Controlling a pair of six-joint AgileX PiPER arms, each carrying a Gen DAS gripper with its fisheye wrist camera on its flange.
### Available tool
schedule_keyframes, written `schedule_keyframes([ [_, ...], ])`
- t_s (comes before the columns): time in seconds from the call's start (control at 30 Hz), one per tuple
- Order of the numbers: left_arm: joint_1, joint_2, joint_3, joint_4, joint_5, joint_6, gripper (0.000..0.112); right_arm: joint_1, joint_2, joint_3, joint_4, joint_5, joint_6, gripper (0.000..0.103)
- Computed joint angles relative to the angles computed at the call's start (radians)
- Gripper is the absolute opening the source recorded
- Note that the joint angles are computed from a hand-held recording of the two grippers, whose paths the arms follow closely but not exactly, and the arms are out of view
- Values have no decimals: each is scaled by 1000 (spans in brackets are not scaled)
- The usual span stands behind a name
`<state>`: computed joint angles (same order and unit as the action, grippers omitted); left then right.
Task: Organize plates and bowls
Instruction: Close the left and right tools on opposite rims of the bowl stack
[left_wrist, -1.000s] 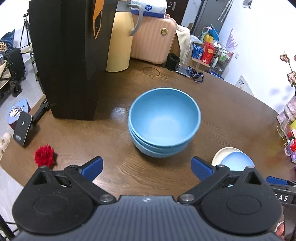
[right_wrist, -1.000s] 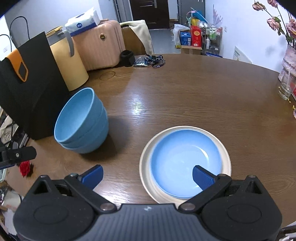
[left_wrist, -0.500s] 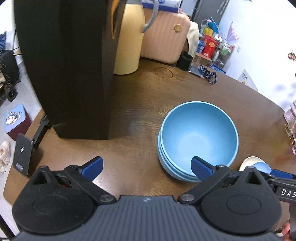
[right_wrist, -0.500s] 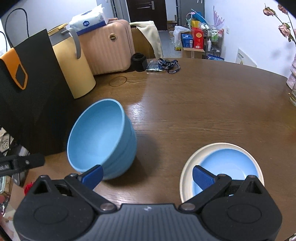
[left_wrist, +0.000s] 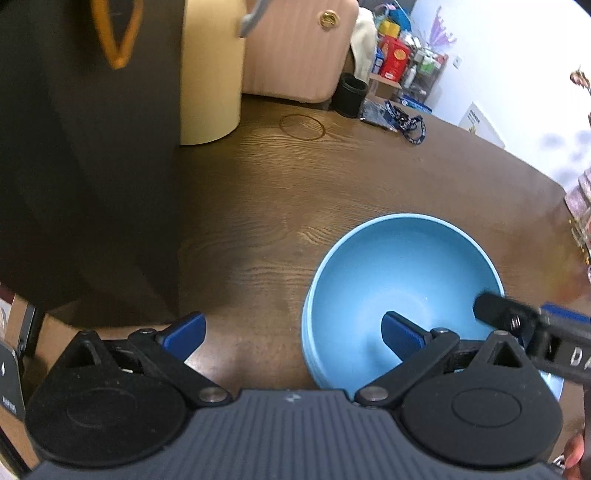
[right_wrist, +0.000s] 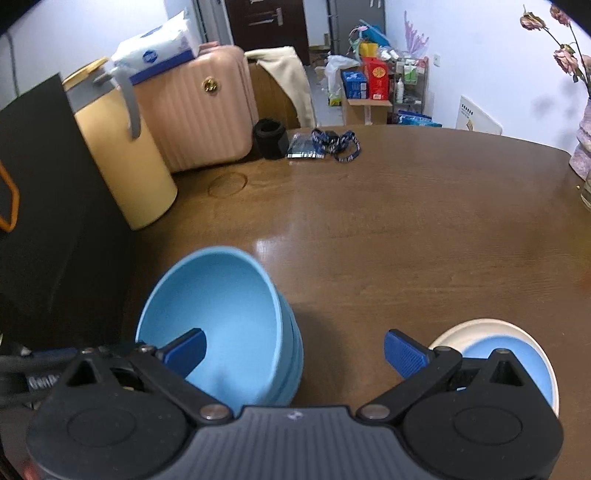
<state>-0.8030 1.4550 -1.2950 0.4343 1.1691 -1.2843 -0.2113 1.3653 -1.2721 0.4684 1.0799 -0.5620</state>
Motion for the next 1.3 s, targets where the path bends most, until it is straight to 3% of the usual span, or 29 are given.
schedule_keyframes([
  [0.27,98,87,-45,-55,-18,119,103,68,92,-11,-38,-55,97,100],
  [0.43,147,132,-55,-81,-38,175,103,91,131,-6,-66,-61,134,91],
  [0.73,183,171,-58,-125,-49,193,103,107,189,-1,-66,-67,160,76],
  [1.0,184,157,-39,-165,-83,173,101,75,217,14,-32,-55,148,71],
  [1.2,207,166,-32,-239,-107,205,76,57,223,17,3,-47,116,69],
  [1.3,225,154,-3,-292,-159,232,67,40,235,17,34,-35,92,66],
])
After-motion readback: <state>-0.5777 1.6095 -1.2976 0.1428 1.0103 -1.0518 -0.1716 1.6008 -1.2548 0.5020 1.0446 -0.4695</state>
